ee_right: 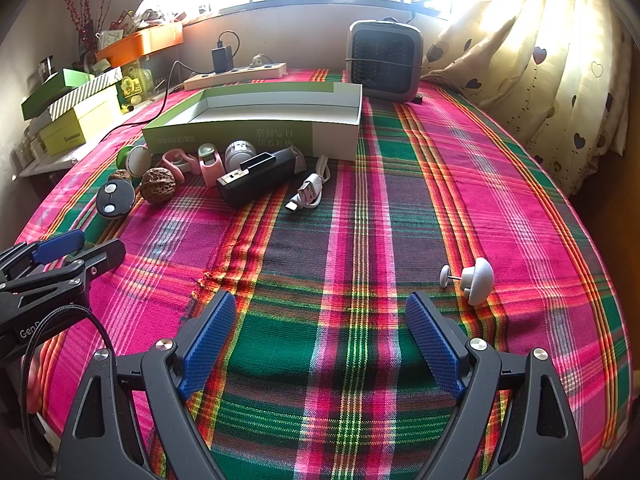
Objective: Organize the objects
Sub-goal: 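Reach both tools forward, right toward the white knob, left toward the black remote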
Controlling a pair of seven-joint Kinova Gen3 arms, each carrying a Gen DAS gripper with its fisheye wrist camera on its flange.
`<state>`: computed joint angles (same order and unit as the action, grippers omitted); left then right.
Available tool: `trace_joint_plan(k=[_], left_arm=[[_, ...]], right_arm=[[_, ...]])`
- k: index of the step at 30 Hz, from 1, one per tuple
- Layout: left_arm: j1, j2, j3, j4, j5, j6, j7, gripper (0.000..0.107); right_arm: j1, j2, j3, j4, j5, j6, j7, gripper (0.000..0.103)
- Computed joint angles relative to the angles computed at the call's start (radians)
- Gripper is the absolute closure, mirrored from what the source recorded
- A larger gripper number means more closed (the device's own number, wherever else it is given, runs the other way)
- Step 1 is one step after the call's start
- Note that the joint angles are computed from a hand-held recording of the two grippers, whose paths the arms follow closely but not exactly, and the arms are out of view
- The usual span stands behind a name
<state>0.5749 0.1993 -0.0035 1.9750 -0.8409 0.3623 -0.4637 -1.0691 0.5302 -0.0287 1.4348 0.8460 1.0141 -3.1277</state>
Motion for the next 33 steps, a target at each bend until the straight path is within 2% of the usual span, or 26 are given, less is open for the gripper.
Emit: trace_joint_plan(k=[10, 14, 19, 25, 29, 33], left_arm=[[-0.005, -0.001, 0.006, -0.001, 0.008, -0.001, -0.01, 0.042], [-0.036, -0.005, 0.025, -0.004, 0.059, -0.014, -0.085, 0.042], [-0.091, -0.011, 0.052, -0.008, 0.182, -0.036, -0.237, 0.042], [-0.166, -0.015, 0.071, -0.013, 0.371, -0.068, -0.417, 0.042], [-0.208, -0.014, 0.085, -0.02, 0.487, -0.074, -0.522, 0.042], [-0.232, -0.014, 0.091, -0.03, 0.571, -0.082, -0.615, 0.042]], right_arm=[[-0.003, -0.002, -0.003, 0.0, 0.001, 0.006, -0.003, 0.016], [0.001, -0.009, -0.008, 0.009, 0.002, -0.013, 0.001, 0.016], [-0.006, -0.058, -0.005, 0.089, 0.04, -0.065, -0.063, 0.016], [-0.013, -0.095, -0.015, 0.166, 0.119, -0.012, -0.2, 0.018], [0.019, -0.106, -0.042, 0.176, 0.11, 0.034, -0.219, 0.023], [0.055, -0.097, -0.058, 0.156, 0.085, 0.051, -0.174, 0.029]])
